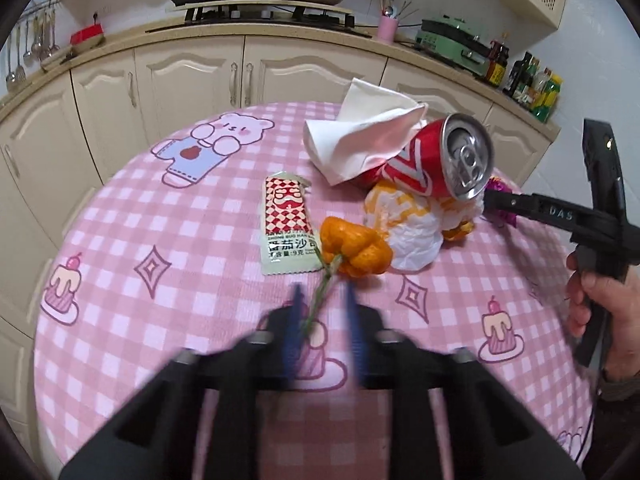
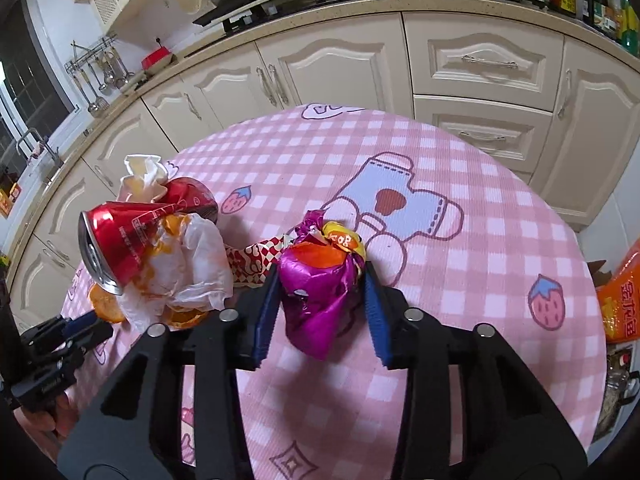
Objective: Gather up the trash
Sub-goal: 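Grasp the orange flower stem with the left tool while the right tool grasps the pink wrapper, then lift the flower with the left tool while the right tool lifts the pink wrapper toward the bin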
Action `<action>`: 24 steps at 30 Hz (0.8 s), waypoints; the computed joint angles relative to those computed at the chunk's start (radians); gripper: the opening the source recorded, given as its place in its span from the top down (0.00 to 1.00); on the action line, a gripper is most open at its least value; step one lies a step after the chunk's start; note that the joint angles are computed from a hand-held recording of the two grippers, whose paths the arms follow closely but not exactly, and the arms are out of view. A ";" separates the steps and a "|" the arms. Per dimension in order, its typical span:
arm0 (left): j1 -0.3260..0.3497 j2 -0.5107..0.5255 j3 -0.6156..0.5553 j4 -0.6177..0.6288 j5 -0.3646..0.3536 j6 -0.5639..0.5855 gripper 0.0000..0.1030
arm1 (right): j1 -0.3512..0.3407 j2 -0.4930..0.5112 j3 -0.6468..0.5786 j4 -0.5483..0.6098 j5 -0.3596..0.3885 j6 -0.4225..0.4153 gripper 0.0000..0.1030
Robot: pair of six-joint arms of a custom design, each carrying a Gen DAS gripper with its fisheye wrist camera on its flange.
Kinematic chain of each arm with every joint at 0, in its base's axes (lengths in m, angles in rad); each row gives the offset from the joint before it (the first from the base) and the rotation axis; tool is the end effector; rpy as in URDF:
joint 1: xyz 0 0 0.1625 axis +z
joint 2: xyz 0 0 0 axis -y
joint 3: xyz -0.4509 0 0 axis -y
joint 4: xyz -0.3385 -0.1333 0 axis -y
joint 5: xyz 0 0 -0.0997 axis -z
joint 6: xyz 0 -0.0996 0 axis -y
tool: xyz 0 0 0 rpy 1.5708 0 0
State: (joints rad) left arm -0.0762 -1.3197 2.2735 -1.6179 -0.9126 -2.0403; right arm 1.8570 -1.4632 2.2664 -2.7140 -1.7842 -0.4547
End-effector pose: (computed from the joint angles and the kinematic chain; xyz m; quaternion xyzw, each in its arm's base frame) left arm -0.3212 -0.1703 0.1961 -0.0274 0.8620 -0.3915 0.3208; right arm 0.2234 -0.3616 0.3087 0.3380 -0.9200 0.1588 0.1187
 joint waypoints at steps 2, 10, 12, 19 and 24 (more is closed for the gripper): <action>-0.009 0.004 0.001 0.001 0.008 -0.003 0.97 | -0.006 -0.017 0.009 -0.006 0.006 -0.001 0.64; -0.062 0.033 -0.030 0.076 0.011 -0.088 0.97 | -0.053 -0.150 0.041 0.057 0.055 -0.030 0.64; -0.080 0.048 -0.042 0.095 0.005 -0.113 0.97 | -0.071 -0.200 0.047 0.092 0.081 -0.038 0.64; -0.147 0.109 -0.105 0.166 0.026 -0.201 0.97 | -0.100 -0.366 0.051 0.197 0.150 -0.084 0.64; -0.167 0.149 -0.166 0.198 0.071 -0.209 0.97 | -0.112 -0.466 0.026 0.278 0.191 -0.114 0.64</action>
